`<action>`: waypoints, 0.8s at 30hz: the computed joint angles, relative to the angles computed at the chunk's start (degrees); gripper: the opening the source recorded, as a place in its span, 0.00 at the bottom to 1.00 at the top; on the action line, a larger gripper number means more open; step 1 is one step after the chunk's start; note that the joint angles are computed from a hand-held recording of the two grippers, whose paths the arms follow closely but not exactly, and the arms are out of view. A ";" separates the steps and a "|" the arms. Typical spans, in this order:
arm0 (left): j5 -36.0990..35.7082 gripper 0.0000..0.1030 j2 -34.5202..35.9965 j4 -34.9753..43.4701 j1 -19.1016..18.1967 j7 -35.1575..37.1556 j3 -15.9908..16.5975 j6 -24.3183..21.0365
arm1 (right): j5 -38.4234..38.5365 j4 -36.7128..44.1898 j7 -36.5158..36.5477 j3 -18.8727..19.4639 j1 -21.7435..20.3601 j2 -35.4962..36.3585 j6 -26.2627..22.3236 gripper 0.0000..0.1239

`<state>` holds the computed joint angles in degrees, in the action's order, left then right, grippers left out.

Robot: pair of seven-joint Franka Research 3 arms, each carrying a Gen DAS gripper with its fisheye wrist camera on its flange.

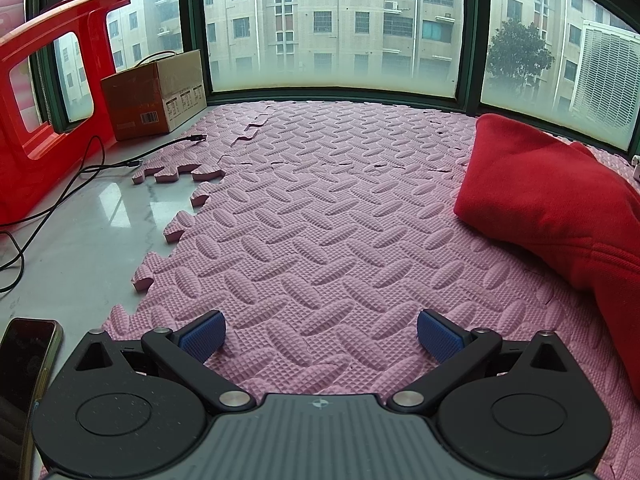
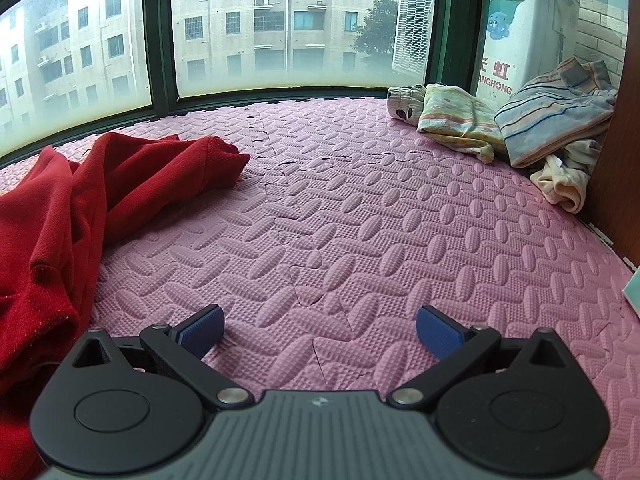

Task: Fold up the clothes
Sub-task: 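Move both tools toward the crumpled red sweatshirt on the mat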

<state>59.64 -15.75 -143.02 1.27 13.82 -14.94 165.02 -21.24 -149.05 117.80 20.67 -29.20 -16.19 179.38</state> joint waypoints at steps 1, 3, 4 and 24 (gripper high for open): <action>-1.57 1.00 -0.01 0.01 -0.66 1.22 0.39 -0.28 | 0.53 -0.03 -0.11 -0.60 0.72 0.03 -0.09 0.83; -4.70 1.00 -0.02 0.05 -1.75 3.61 0.94 -0.84 | 1.14 0.04 -0.88 -1.69 1.97 0.08 -0.16 0.83; -6.23 1.00 -0.01 0.09 -2.21 4.76 1.13 -1.12 | 3.04 -1.70 -2.03 -0.87 1.28 -1.04 2.40 0.83; -19.34 1.00 -7.03 -1.67 -10.07 9.49 -3.20 -8.83 | 17.86 -16.79 -16.82 -17.01 25.62 -19.21 1.42 0.83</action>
